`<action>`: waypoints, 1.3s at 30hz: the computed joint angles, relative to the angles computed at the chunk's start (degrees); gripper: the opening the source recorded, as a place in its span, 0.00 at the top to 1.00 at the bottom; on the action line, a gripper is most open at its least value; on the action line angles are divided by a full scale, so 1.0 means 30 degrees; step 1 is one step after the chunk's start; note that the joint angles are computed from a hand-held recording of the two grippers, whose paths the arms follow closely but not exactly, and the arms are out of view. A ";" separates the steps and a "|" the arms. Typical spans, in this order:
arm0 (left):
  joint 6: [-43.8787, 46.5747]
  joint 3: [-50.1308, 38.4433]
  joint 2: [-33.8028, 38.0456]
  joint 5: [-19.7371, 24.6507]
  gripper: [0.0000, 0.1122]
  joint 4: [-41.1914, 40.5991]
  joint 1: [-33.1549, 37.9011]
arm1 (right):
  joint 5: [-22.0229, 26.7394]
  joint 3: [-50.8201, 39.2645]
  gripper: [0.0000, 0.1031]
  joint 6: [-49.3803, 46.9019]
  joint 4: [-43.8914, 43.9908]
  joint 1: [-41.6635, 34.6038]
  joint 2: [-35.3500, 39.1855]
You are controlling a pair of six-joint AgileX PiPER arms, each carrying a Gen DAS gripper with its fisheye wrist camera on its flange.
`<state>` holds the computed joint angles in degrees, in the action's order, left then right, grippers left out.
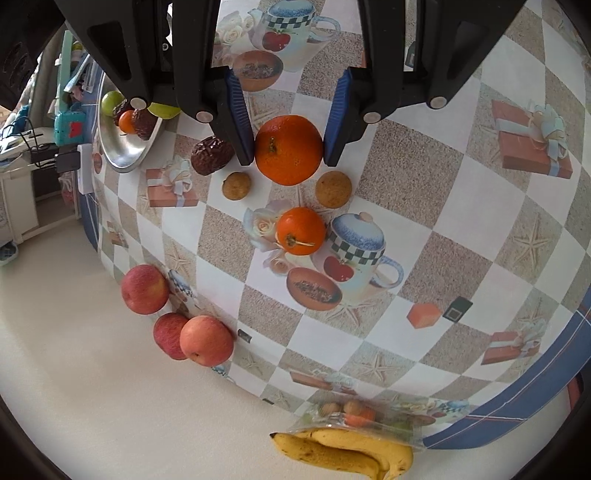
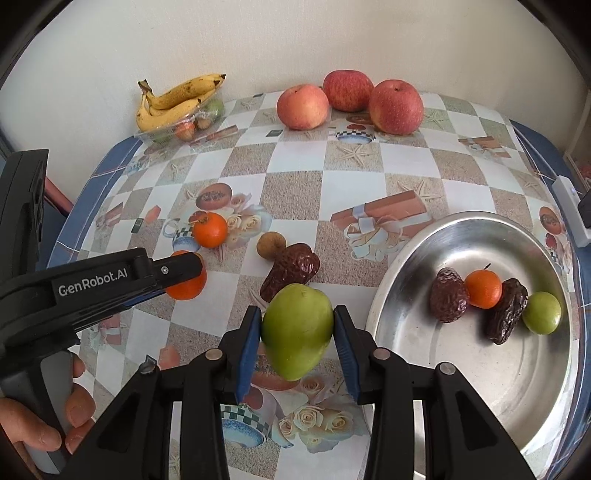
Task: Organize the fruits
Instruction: 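Carry the pear and tangerine toward the steel plate with both grippers, then open the right gripper to drop the pear while the left gripper releases the tangerine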
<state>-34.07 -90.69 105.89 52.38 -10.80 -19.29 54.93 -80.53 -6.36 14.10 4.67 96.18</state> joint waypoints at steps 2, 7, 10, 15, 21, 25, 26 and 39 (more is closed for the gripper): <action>-0.0070 -0.0111 -0.0015 0.0023 0.64 0.0059 -0.0093 | 0.0079 -0.0028 0.60 0.0095 -0.0071 -0.0051 -0.0068; 0.0034 -0.0430 0.0049 0.0100 0.63 0.0023 -0.0413 | 0.0262 0.0003 0.60 0.0266 -0.0168 -0.0374 -0.0227; 0.0078 -0.0650 0.0085 0.0196 0.63 0.0141 -0.0799 | 0.0220 -0.0001 0.60 0.0214 0.0148 -0.0931 -0.0443; 0.0134 -0.1449 0.0476 0.0534 0.63 0.0608 -0.1685 | 0.0232 -0.0115 0.60 0.1010 -0.0844 -0.1792 -0.0719; 0.0645 -0.2386 0.0989 0.0821 0.64 0.0766 -0.2744 | 0.0140 -0.0095 0.60 0.2281 -0.2552 -0.3159 -0.0616; 0.1074 -0.3049 0.1278 0.1017 0.64 0.0923 -0.3529 | 0.0216 -0.0182 0.60 0.3005 -0.3074 -0.4405 -0.0539; 0.1159 -0.3194 0.1360 0.1081 0.64 0.0942 -0.3681 | 0.0238 -0.0180 0.60 0.3203 -0.3209 -0.4773 -0.0536; 0.2809 -0.6083 0.3124 0.2162 0.63 0.1516 -0.6347 | 0.0316 -0.0011 0.60 0.3712 -0.2989 -0.7249 -0.0775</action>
<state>-25.64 -108.94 115.26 58.86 -6.25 -38.33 55.88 -80.57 4.77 5.13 -17.08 93.85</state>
